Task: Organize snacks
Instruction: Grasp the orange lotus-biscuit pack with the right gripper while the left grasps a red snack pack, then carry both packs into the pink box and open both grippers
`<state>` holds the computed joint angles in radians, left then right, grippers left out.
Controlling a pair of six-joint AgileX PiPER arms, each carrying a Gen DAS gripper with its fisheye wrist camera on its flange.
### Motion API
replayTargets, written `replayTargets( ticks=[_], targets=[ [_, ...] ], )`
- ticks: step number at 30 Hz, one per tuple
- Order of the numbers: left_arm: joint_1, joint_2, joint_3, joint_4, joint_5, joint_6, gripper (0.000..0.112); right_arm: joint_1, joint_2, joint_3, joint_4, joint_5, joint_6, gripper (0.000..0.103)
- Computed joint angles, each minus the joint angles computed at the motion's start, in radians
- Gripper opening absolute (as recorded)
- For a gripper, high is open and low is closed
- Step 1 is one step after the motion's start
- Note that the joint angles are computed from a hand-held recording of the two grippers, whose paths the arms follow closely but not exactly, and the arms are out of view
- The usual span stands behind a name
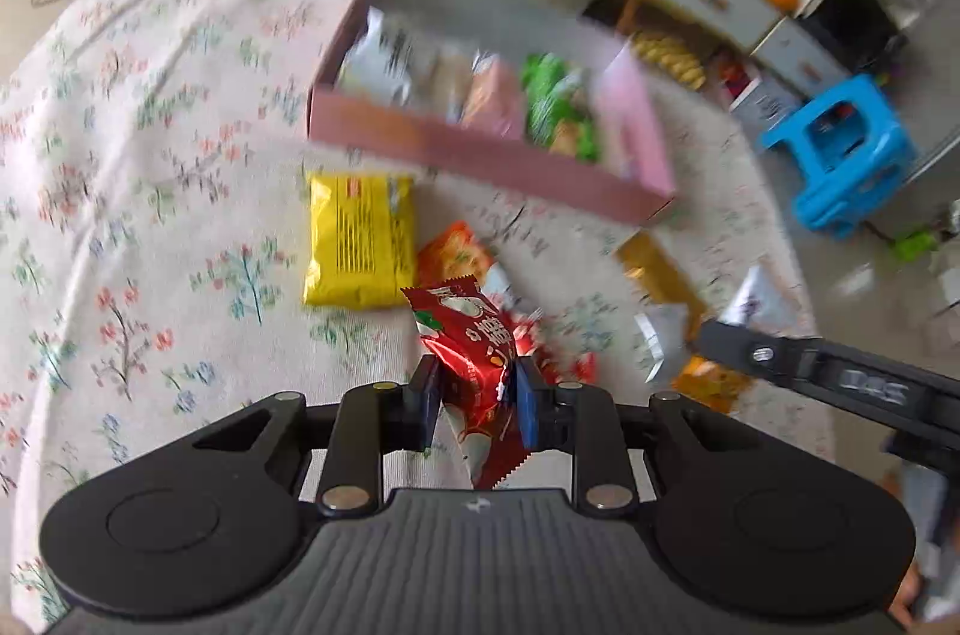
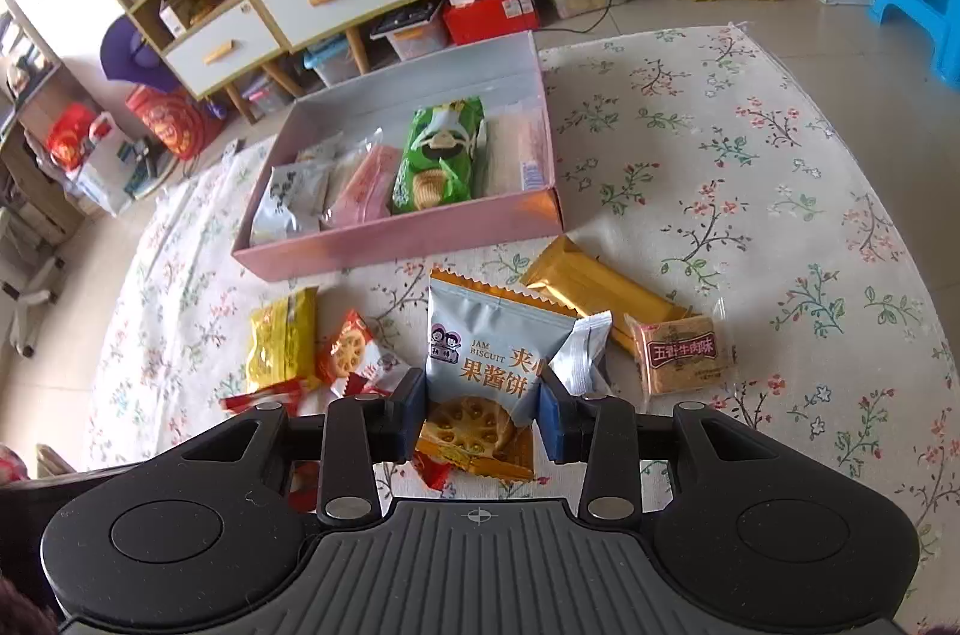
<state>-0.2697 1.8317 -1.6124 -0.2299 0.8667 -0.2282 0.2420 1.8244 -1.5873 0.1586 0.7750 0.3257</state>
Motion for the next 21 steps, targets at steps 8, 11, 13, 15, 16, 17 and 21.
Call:
replayTargets(
  ticks=[8, 11, 13, 15, 16, 17, 21],
  targets=[
    [0.072, -0.039, 0.008, -0.005, -0.085, -0.016, 0.023, -0.015, -0.009, 0.008, 0.007, -0.01, 0.012, 0.037],
    [0.091, -0.033, 0.006, -0.019, -0.095, -0.021, 0.023, -0.012, -0.005, 0.001, -0.001, -0.007, 0.019, 0.037],
    [0.09, -0.034, 0.011, -0.007, -0.109, -0.028, 0.023, -0.01, -0.004, -0.002, -0.004, -0.006, 0.021, 0.037],
    [0.084, -0.035, 0.014, 0.011, -0.121, -0.034, 0.023, -0.01, -0.003, -0.005, -0.008, -0.007, 0.024, 0.037],
    [0.085, -0.037, 0.015, 0.015, -0.125, -0.031, 0.023, -0.007, -0.002, -0.007, -0.016, -0.007, 0.03, 0.037],
    [0.08, -0.036, 0.012, 0.024, -0.129, -0.037, 0.023, -0.005, 0.0, -0.012, -0.026, -0.006, 0.037, 0.037],
    [0.073, -0.02, -0.009, 0.04, -0.144, -0.045, 0.023, -0.004, 0.017, -0.039, -0.06, 0.0, 0.071, 0.037]
  ],
)
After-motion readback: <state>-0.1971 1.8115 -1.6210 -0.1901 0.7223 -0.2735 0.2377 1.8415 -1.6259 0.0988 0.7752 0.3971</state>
